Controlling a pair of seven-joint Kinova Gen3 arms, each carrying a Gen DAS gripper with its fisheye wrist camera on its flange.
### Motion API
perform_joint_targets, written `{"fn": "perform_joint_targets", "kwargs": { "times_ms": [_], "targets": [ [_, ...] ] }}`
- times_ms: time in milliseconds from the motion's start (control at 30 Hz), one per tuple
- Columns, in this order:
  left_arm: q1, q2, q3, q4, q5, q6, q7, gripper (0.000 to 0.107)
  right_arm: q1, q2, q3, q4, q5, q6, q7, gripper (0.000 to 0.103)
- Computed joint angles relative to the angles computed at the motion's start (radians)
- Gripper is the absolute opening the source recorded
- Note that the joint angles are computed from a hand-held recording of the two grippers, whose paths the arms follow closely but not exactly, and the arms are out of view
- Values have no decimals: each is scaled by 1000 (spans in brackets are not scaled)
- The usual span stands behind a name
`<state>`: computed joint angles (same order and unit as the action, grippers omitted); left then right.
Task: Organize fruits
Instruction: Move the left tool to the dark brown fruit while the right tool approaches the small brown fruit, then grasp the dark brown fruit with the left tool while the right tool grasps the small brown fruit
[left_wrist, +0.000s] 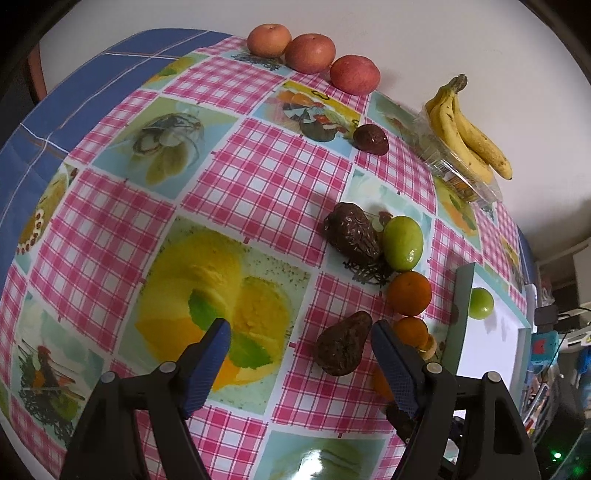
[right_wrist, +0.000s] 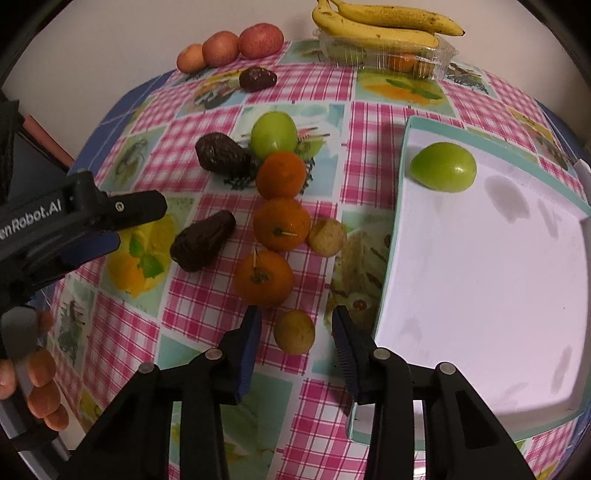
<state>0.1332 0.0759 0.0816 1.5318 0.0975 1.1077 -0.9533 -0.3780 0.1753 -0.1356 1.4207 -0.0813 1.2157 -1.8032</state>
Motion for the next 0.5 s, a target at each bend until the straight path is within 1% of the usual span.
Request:
{"fn": "perform_joint_targets", "kwargs": {
  "times_ms": [100, 233, 367, 500],
  "targets": [
    [2, 4, 3, -3, 0, 4, -7, 80, -1, 7, -1, 0, 0, 7, 4, 34],
    [7, 15, 6, -10, 5, 10, -13, 80, -9, 16, -1, 4, 12, 9, -2, 31],
    [8, 22, 6, -9, 18, 12, -24, 80, -10, 13, 2, 8, 22, 6, -7, 26],
    [10, 28, 6, -11, 25, 16, -22, 80, -2, 9, 3, 14, 10, -1, -8, 25]
  ]
}}
